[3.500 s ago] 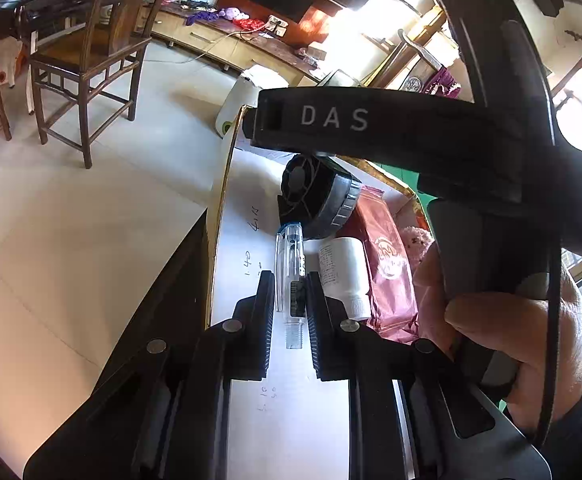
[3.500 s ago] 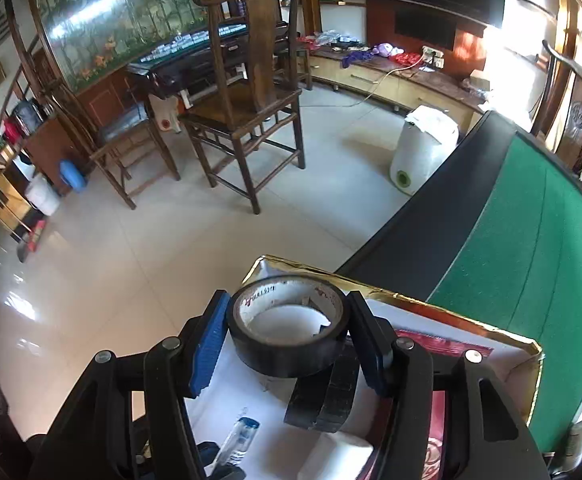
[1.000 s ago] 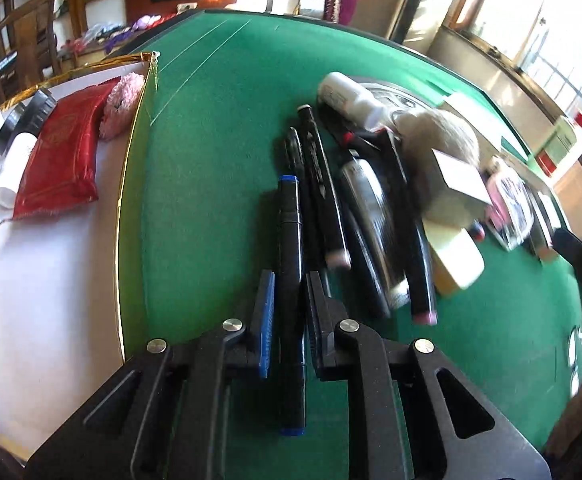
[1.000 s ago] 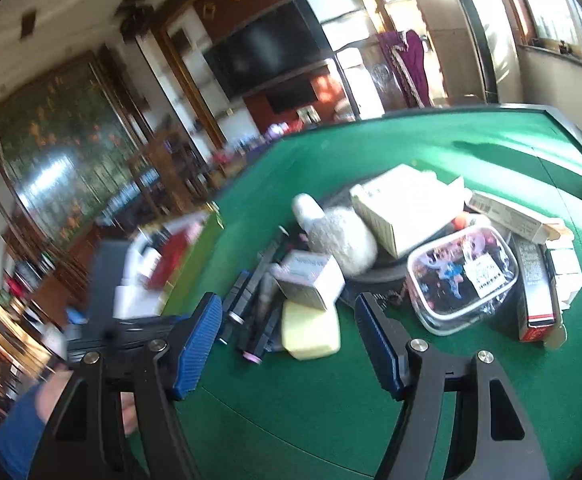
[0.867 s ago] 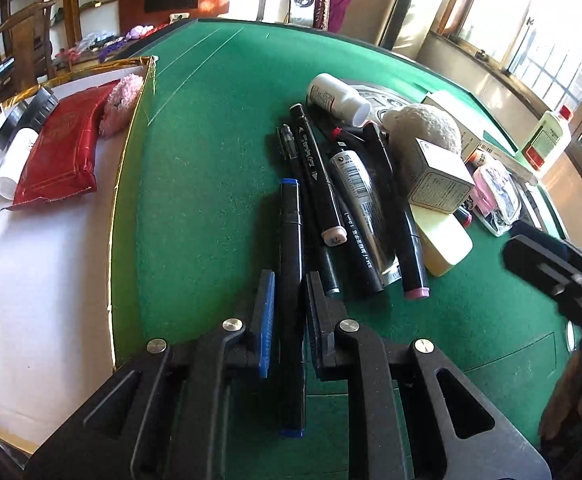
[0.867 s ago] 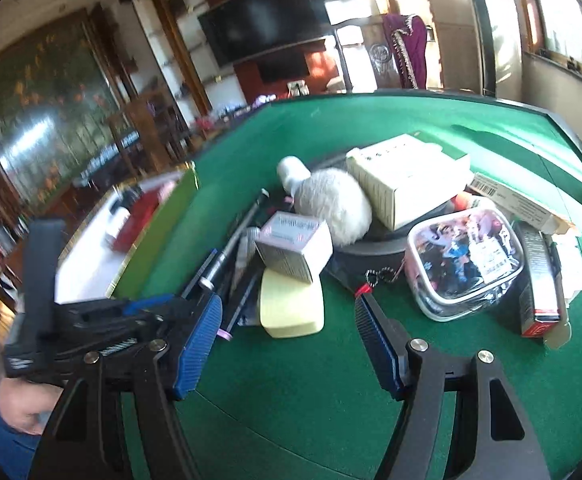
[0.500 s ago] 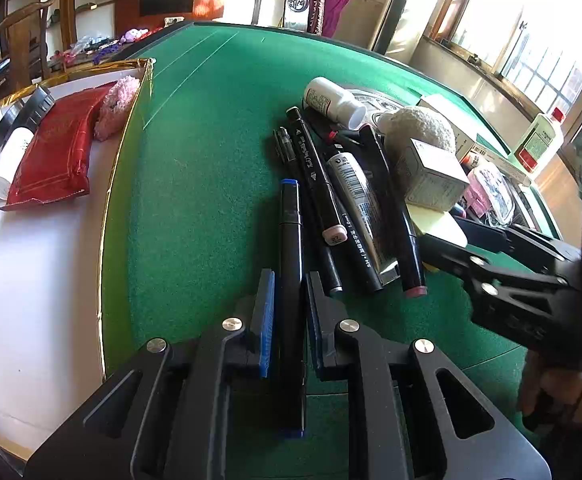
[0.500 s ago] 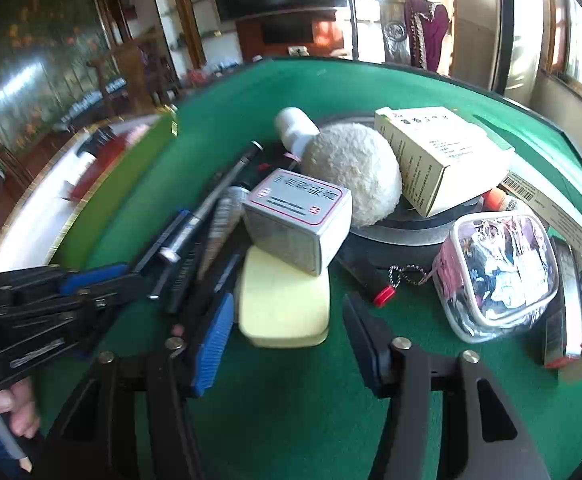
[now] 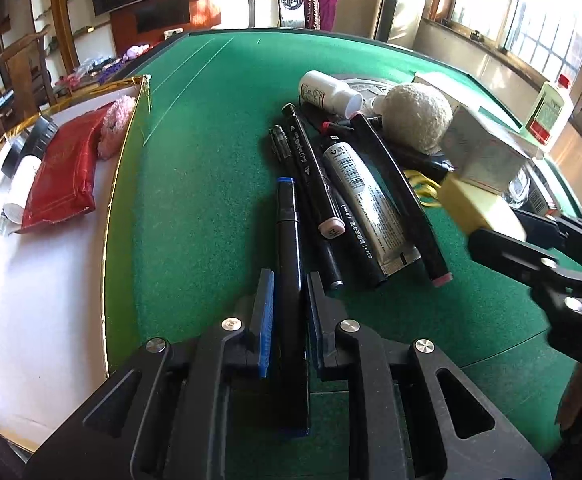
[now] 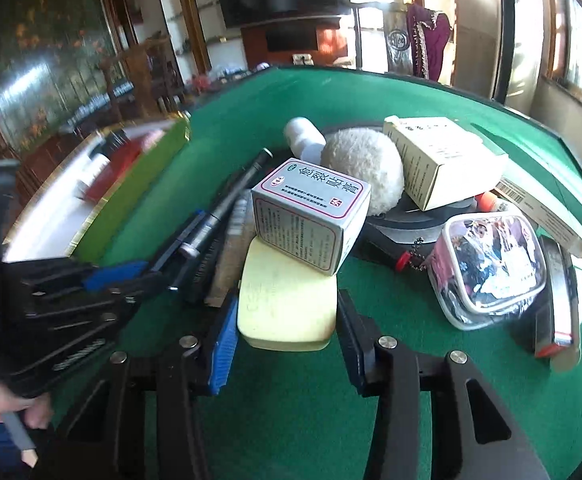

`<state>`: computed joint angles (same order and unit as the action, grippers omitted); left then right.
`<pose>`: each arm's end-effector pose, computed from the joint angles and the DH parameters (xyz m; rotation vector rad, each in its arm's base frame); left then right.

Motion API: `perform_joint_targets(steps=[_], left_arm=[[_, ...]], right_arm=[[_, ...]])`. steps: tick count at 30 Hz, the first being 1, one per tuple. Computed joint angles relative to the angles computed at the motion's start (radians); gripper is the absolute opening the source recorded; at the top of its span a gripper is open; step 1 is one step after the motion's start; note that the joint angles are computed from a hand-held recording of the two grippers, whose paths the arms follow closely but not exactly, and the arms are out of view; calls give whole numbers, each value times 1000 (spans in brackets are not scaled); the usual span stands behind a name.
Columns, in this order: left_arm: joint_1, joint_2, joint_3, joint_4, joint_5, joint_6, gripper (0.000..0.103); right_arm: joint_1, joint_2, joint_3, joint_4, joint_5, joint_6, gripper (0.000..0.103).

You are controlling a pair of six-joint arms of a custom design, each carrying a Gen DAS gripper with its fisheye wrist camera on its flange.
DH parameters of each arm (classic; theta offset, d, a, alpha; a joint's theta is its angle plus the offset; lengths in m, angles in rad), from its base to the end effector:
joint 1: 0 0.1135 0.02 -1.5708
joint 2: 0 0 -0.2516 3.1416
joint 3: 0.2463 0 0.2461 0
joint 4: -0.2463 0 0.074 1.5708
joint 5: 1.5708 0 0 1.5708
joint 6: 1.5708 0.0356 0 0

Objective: Organize objects
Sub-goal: 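Grasp the cream case with yellow keyring with the right tool while the left holds the marker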

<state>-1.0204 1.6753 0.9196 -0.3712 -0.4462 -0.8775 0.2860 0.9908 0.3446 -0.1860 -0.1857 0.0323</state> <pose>0.1735 -0.2533 0.1479 0.0513 2.5274 -0.1294 0.1729 0.0577 0.1476 -0.3919 2.3851 0.3703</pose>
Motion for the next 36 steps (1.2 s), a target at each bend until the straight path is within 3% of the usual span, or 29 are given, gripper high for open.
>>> perform_joint_targets(steps=[4,8,10,13,14,17,26,28,36], left_arm=[[12,-61,-82,89,44,-5,14],[-11,-72,-88,97,30,-27,14],[-7,-65,-81,86,30,-35,14],[-9,-64,-78,79,26,-45,14],[-11,-67,-80,78,22,-48,14],[-22,-82,-93,88,6,-48,14],[-45,-128,-128,113,-19,-55,14],[-54,-151,-137,119,-31,-57,14],[-104,-220,-137,82,-84,-70,14]], right_arm=[[-114,-75,-40,-49,-162,-7,45],[-250,-91,-32,-75,-374,-12,45],[-329,0,-24,-49,-506,5,45],[-448,258,17,-23,-780,-1,45],[-467,276,27,-50,-810,-29,45],[-465,162,3,-42,-734,-12,45],[-444,65,-21,-32,-726,19,45],[-384,82,-30,56,-688,89,45],[-344,34,-38,57,-660,110,45]])
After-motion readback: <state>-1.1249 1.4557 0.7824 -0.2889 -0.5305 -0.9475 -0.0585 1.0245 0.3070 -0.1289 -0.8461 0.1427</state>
